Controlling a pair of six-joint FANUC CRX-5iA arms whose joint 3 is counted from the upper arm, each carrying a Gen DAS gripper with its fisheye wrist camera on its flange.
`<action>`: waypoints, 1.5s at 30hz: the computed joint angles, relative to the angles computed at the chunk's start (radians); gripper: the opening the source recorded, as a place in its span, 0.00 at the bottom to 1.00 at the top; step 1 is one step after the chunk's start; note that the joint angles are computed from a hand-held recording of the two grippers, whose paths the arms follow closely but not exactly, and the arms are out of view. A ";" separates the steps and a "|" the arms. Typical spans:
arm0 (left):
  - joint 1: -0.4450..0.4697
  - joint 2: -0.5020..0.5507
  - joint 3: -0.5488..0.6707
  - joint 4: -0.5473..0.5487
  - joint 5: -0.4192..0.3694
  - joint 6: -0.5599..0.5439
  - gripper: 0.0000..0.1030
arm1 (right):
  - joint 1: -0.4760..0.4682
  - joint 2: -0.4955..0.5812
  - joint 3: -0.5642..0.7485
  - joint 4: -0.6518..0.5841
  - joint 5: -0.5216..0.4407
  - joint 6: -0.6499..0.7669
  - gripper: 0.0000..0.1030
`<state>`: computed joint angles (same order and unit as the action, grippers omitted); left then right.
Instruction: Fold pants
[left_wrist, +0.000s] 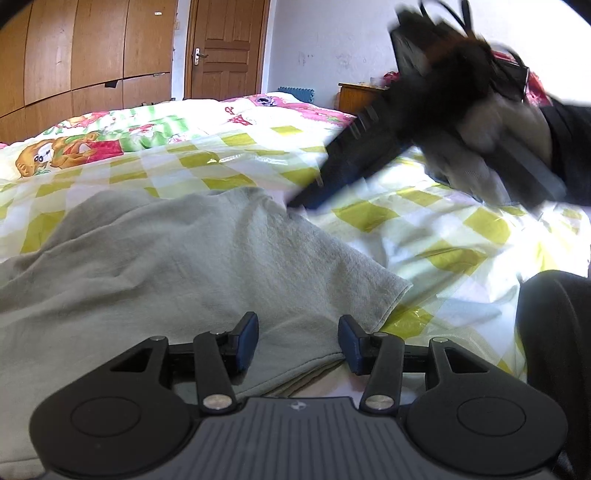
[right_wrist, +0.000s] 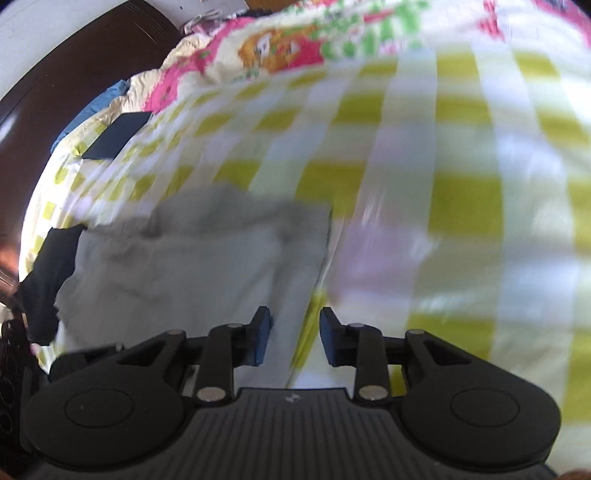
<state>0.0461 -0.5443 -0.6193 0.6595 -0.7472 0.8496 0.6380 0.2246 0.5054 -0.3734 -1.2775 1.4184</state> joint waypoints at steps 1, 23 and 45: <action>0.006 -0.005 0.009 -0.012 -0.010 0.013 0.59 | -0.009 -0.002 -0.012 -0.039 0.001 -0.004 0.31; -0.089 0.119 0.285 -0.500 -0.059 0.516 0.64 | -0.160 -0.212 -0.244 -0.009 0.134 -0.136 0.04; -0.088 0.051 0.252 -0.620 -0.028 0.596 0.69 | 0.221 -0.042 0.112 0.326 0.027 -0.161 0.04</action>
